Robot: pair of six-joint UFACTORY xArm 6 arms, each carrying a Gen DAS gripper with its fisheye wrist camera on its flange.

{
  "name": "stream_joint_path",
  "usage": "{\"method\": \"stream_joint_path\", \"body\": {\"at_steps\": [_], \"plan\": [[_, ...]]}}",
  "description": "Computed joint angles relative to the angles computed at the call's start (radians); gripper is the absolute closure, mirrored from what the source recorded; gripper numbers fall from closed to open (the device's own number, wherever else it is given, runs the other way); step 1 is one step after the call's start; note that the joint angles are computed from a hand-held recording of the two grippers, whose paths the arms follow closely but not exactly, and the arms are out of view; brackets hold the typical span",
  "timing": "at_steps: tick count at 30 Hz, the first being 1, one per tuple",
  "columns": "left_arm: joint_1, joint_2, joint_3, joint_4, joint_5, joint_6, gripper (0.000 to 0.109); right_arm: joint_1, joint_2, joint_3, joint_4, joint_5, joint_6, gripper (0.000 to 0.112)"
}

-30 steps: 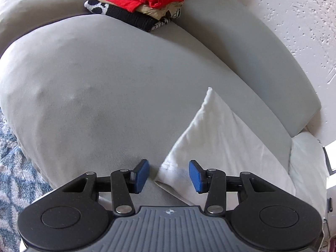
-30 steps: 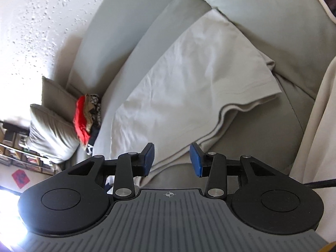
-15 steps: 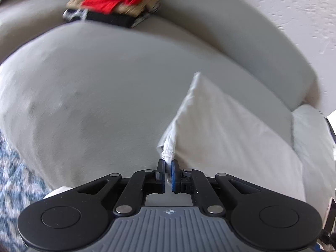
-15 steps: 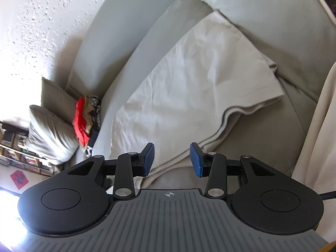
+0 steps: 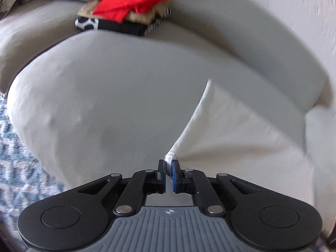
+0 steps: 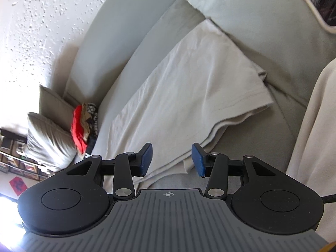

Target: Fold clothes

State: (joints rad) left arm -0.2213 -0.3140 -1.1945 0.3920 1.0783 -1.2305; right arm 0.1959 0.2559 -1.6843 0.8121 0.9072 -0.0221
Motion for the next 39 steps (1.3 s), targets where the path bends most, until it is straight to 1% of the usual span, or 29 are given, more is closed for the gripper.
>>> {"method": "stream_joint_path", "body": {"at_steps": [1, 2, 3, 5, 6, 7, 8, 9, 12, 13, 15, 17, 20, 23, 27, 28, 31, 32, 35, 37, 39], "plan": [[-0.020, 0.014, -0.017, 0.014, 0.046, 0.001, 0.102, 0.002, -0.011, 0.014, -0.016, -0.033, 0.007, 0.064], [-0.042, 0.028, -0.037, 0.036, 0.094, -0.005, 0.099, 0.005, -0.022, 0.027, -0.032, -0.067, 0.015, 0.064], [-0.067, 0.030, -0.048, 0.062, 0.140, -0.022, 0.094, 0.013, -0.039, 0.053, -0.083, -0.137, 0.048, 0.064], [-0.107, 0.025, -0.054, 0.124, 0.195, -0.072, 0.093, 0.028, -0.063, 0.102, -0.228, -0.282, 0.150, 0.064], [-0.126, 0.023, -0.056, 0.155, 0.220, -0.097, 0.091, 0.030, -0.060, 0.110, -0.310, -0.322, 0.206, 0.064], [-0.142, 0.018, -0.051, 0.182, 0.212, -0.116, 0.091, 0.030, -0.055, 0.113, -0.397, -0.348, 0.266, 0.065], [-0.157, 0.010, -0.041, 0.208, 0.187, -0.133, 0.089, 0.026, -0.040, 0.098, -0.449, -0.333, 0.298, 0.065], [-0.162, 0.007, -0.031, 0.226, 0.148, -0.136, 0.089, 0.019, -0.028, 0.084, -0.458, -0.293, 0.322, 0.065], [-0.172, 0.034, -0.037, 0.234, 0.038, -0.064, 0.085, -0.003, 0.004, 0.052, -0.425, -0.181, 0.360, 0.065], [-0.174, 0.052, -0.049, 0.229, 0.011, -0.036, 0.085, -0.009, 0.008, 0.056, -0.403, -0.174, 0.364, 0.066], [-0.184, 0.092, -0.081, 0.209, -0.012, -0.012, 0.084, -0.022, 0.015, 0.070, -0.354, -0.171, 0.366, 0.067], [-0.184, 0.123, -0.100, 0.192, -0.036, -0.002, 0.084, -0.026, 0.026, 0.076, -0.335, -0.190, 0.372, 0.065], [-0.184, 0.153, -0.109, 0.178, -0.063, -0.006, 0.084, -0.029, 0.053, 0.075, -0.305, -0.211, 0.358, 0.064], [-0.194, 0.162, -0.107, 0.157, -0.068, -0.036, 0.084, -0.029, 0.042, 0.102, -0.243, -0.241, 0.283, 0.064], [-0.212, 0.156, -0.105, 0.164, -0.059, -0.069, 0.084, -0.014, 0.033, 0.117, -0.238, -0.259, 0.205, 0.066], [-0.212, 0.158, -0.107, 0.161, -0.059, -0.072, 0.084, -0.011, 0.032, 0.117, -0.241, -0.263, 0.186, 0.071], [-0.212, 0.171, -0.122, 0.151, -0.056, -0.065, 0.083, -0.006, 0.031, 0.107, -0.213, -0.245, 0.103, 0.099], [-0.214, 0.176, -0.128, 0.149, -0.054, -0.062, 0.083, -0.004, 0.032, 0.102, -0.205, -0.236, 0.079, 0.106], [-0.219, 0.189, -0.147, 0.142, -0.046, -0.049, 0.082, 0.008, 0.016, 0.125, -0.266, -0.281, 0.085, 0.109], [-0.223, 0.197, -0.160, 0.139, -0.037, -0.037, 0.082, 0.008, 0.004, 0.138, -0.330, -0.309, 0.131, 0.110], [-0.228, 0.209, -0.179, 0.144, -0.007, -0.025, 0.082, 0.003, -0.005, 0.145, -0.403, -0.324, 0.166, 0.110]]}}
